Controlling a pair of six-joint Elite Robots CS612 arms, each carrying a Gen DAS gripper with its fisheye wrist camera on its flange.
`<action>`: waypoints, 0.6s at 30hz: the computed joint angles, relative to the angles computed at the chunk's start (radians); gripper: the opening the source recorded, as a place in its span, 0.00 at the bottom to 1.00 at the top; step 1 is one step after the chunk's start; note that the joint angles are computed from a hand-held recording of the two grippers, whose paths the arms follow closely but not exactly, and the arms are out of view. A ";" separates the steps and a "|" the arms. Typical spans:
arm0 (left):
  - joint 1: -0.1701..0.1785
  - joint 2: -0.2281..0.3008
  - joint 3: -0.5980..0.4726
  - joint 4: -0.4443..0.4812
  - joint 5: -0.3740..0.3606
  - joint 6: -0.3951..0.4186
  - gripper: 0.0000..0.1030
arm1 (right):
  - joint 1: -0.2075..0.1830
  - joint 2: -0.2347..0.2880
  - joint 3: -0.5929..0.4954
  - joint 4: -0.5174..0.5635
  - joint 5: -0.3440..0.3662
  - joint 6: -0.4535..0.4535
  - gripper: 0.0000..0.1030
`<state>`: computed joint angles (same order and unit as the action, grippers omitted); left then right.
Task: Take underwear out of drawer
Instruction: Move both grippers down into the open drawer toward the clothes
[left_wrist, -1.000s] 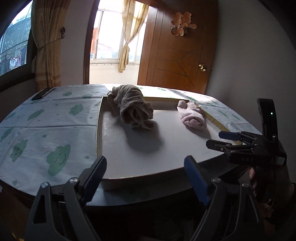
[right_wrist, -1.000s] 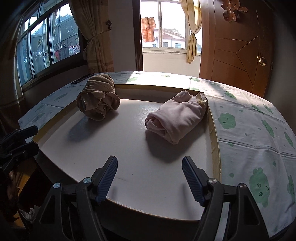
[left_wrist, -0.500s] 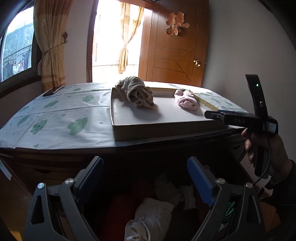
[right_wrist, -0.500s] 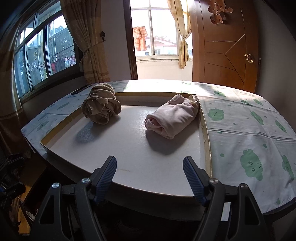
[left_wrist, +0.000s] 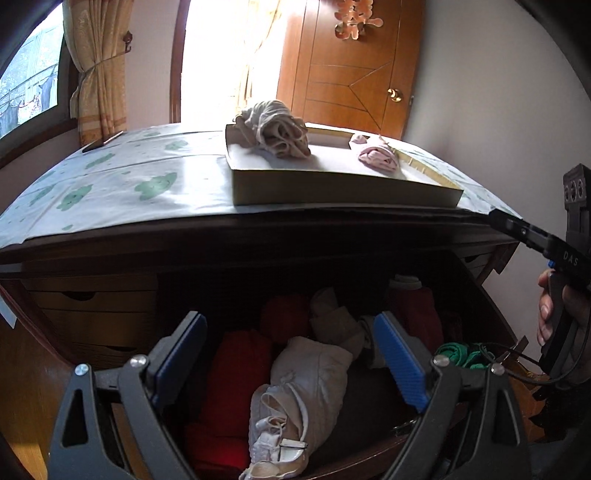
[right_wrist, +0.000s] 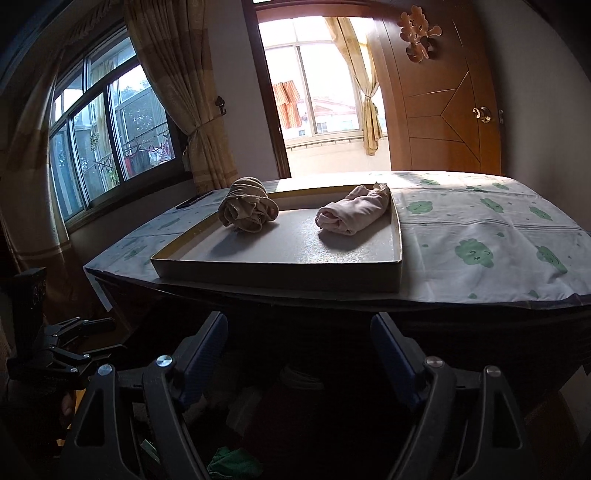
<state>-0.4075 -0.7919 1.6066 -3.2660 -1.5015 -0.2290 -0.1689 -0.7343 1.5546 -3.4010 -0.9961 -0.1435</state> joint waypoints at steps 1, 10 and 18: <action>0.000 0.000 -0.002 0.012 -0.007 0.012 0.91 | -0.002 -0.004 0.010 0.001 0.004 0.001 0.79; -0.004 0.018 -0.029 0.155 -0.067 0.051 0.90 | -0.022 -0.054 0.098 -0.022 0.030 -0.033 0.80; -0.009 0.020 -0.035 0.199 -0.076 0.073 0.88 | -0.030 -0.093 0.145 -0.049 0.045 -0.070 0.85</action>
<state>-0.4161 -0.7715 1.5715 -3.0672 -1.5772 -0.1565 -0.1988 -0.8275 1.6997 -3.4500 -0.9510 -0.2134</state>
